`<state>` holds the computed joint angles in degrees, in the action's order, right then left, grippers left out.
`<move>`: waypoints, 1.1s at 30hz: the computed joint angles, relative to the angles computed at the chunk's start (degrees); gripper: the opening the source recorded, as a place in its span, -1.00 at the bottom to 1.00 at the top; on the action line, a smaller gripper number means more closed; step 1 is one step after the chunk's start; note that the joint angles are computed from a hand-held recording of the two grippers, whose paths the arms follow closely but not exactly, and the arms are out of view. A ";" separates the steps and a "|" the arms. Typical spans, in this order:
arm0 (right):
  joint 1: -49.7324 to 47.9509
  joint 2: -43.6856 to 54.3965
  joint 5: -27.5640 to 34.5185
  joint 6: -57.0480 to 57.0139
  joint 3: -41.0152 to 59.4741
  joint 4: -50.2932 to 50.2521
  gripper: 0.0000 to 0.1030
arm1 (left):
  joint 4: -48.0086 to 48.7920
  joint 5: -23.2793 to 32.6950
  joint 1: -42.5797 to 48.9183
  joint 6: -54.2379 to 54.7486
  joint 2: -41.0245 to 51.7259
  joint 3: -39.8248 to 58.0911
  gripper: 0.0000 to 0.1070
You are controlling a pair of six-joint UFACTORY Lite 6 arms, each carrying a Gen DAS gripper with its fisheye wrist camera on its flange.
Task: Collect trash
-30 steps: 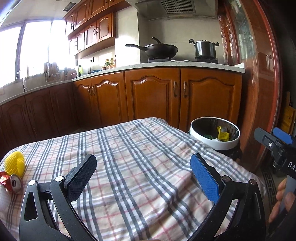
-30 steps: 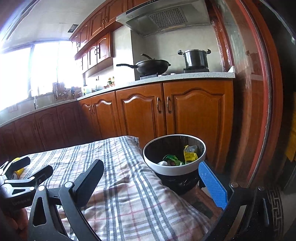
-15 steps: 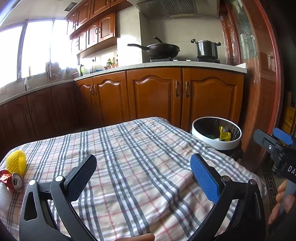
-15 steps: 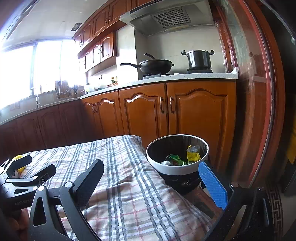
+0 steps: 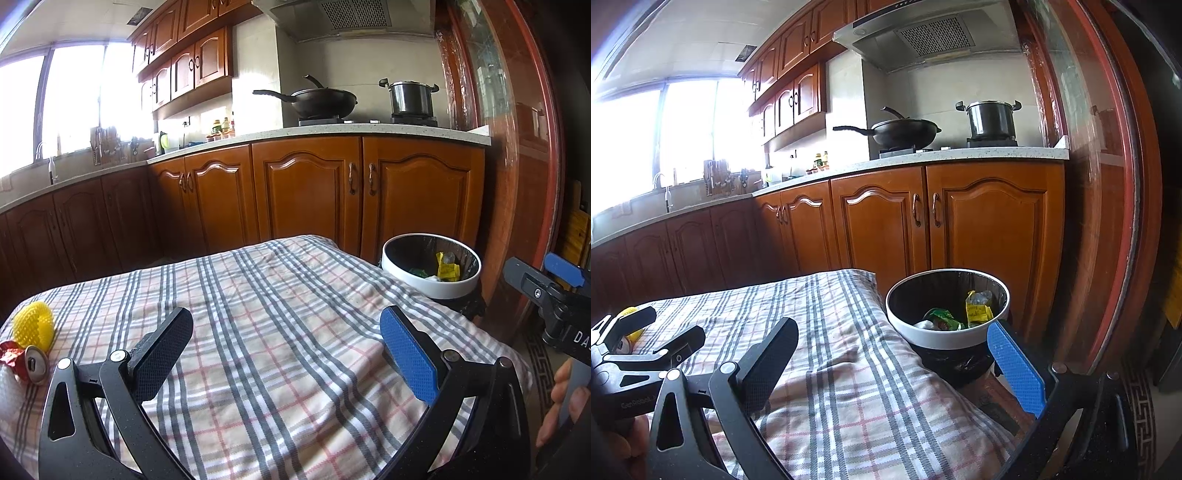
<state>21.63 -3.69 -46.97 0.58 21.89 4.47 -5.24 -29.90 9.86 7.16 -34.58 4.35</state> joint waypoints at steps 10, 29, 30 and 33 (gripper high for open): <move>-0.07 -0.54 0.39 0.29 -0.27 -0.41 1.00 | 1.23 0.92 0.46 -0.87 -0.71 0.01 0.93; 0.48 -1.06 1.14 0.24 -0.08 -0.26 1.00 | 0.72 2.08 -0.03 -0.66 -1.46 0.18 0.93; 0.48 -1.06 1.22 0.21 -0.02 -0.29 1.00 | 0.70 2.04 -0.05 -0.65 -1.42 0.18 0.93; 0.50 -1.04 1.54 0.06 0.17 -0.34 1.00 | 0.87 2.05 -0.08 -0.77 -1.29 0.23 0.93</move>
<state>22.13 -4.73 -45.43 0.64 22.06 4.13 -4.37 -27.85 9.78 6.38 -35.87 4.59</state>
